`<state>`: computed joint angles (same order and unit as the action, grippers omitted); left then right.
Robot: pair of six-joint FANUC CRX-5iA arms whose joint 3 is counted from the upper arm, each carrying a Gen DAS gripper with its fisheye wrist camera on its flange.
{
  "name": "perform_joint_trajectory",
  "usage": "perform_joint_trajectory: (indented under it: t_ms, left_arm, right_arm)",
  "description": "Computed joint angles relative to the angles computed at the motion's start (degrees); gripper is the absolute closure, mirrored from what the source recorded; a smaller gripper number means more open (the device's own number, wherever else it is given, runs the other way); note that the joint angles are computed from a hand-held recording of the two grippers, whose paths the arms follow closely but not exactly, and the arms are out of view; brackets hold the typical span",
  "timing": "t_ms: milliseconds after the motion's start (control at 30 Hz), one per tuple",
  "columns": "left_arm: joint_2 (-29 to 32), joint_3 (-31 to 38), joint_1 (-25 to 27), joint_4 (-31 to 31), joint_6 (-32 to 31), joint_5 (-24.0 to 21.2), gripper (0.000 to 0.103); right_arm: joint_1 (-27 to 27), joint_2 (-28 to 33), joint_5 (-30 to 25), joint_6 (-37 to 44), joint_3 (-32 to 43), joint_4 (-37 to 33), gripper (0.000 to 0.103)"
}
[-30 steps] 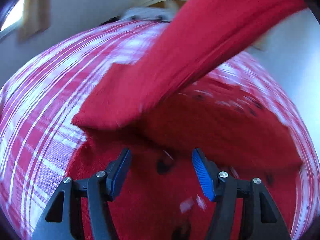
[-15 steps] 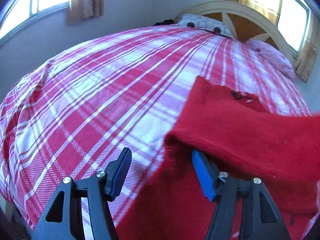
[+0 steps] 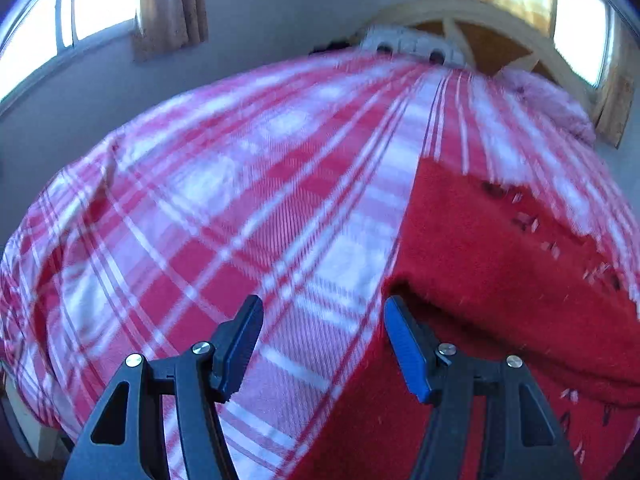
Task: Fold small clothes
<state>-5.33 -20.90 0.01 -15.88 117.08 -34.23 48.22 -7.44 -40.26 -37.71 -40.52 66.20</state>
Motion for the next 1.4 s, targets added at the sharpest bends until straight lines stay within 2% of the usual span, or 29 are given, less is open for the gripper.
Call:
perform_joint_trajectory:
  t_ms: [33, 100, 133, 167, 233, 267, 367, 433, 500, 567, 667, 767, 800, 867, 933, 1033, 1100, 1133, 1167, 1267, 1333, 1367, 1400]
  left_arm:
    - [-0.38, 0.19, -0.27, -0.83, -0.40, 0.77, 0.039]
    - [-0.21, 1.19, -1.09, -1.93, -2.28, 2.09, 0.039]
    - [0.19, 1.80, -1.65, -2.33, -3.07, 2.98, 0.039]
    - [0.78, 2.34, -2.14, -2.35, -3.89, 3.67, 0.039]
    - [2.58, 3.27, -2.55, 0.88, -8.56, 4.94, 0.039]
    - [3.78, 3.81, -2.84, 1.95, -10.02, 5.44, 0.039]
    - [8.02, 8.54, -5.87, -5.33, -3.88, 2.32, 0.039]
    - [11.58, 11.90, -7.63, -8.49, -2.54, -2.04, 0.039]
    - [13.31, 12.47, -7.27, -7.71, -3.61, -2.95, 0.038]
    - [12.76, 11.52, -5.68, -4.97, -4.99, -1.87, 0.031]
    - [12.87, 10.85, -3.52, -0.78, -7.20, -1.32, 0.028]
    - [11.10, 8.97, -2.79, 0.69, -7.28, 1.06, 0.028]
    - [10.68, 8.12, -2.41, 2.01, -8.78, 2.58, 0.028]
    - [11.35, 8.83, -2.95, 0.89, -8.57, 2.05, 0.028]
    - [13.27, 10.93, -3.87, -1.57, -7.06, -0.82, 0.028]
    - [12.90, 10.52, -3.18, -0.33, -7.30, -0.54, 0.027]
    - [12.37, 10.98, -3.54, -2.06, -6.21, -1.77, 0.027]
    - [11.52, 10.89, -3.81, -4.02, -4.43, -1.90, 0.027]
    - [10.82, 10.97, -4.16, -6.04, -2.55, -2.10, 0.027]
    - [9.84, 12.77, -5.10, -11.29, 3.23, -4.59, 0.027]
    - [8.70, 11.89, -3.99, -8.83, 2.55, -2.11, 0.027]
    - [8.61, 11.64, -3.62, -6.51, 0.26, -1.01, 0.027]
    - [8.82, 11.69, -3.49, -3.98, -2.72, -0.47, 0.027]
  right_arm:
    - [1.24, -0.97, -2.65, -1.93, -0.71, 2.07, 0.027]
    - [4.00, -1.98, -8.33, 0.21, -0.21, 2.01, 0.029]
    - [5.25, -1.93, -9.70, 2.61, 0.60, 0.89, 0.038]
    - [5.92, -1.70, -9.17, 6.35, 1.43, -1.23, 0.047]
    - [7.18, -0.09, -7.48, 14.34, 4.09, -7.87, 0.051]
    - [7.34, 0.72, -6.43, 15.49, 4.65, -9.19, 0.051]
    - [6.86, 3.88, -3.46, 16.22, 5.43, -11.16, 0.051]
    - [5.36, 6.92, -0.09, 18.58, 6.66, -14.36, 0.053]
    - [5.82, 9.68, -3.18, 19.49, 8.43, -14.23, 0.063]
    - [6.25, 9.46, -4.72, 19.88, 8.57, -13.80, 0.083]
    - [6.90, 8.10, -6.40, 19.19, 7.99, -11.62, 0.089]
    - [9.02, 7.19, -11.33, 16.89, 7.27, -8.23, 0.089]
    - [10.02, 7.84, -14.64, 17.47, 7.87, -9.14, 0.089]
    - [10.35, 9.76, -17.07, 19.95, 9.26, -12.54, 0.089]
    - [8.94, 9.96, -12.68, 19.18, 7.36, -13.78, 0.088]
    - [8.74, 9.25, -11.56, 16.63, 5.42, -10.09, 0.085]
    - [8.69, 6.98, -10.79, 15.28, 4.10, -8.12, 0.066]
    - [9.34, 5.85, -11.84, 13.21, 3.57, -7.21, 0.042]
    - [9.83, 4.28, -13.05, 8.99, 2.17, -3.83, 0.029]
    - [11.37, 2.65, -17.62, 5.42, 1.47, 1.75, 0.028]
    - [11.41, 3.05, -17.77, 6.78, 2.65, 3.45, 0.031]
    - [10.78, 3.42, -15.68, 8.67, 3.47, 3.44, 0.044]
    - [9.99, 4.35, -12.96, 11.77, 4.99, 2.46, 0.052]
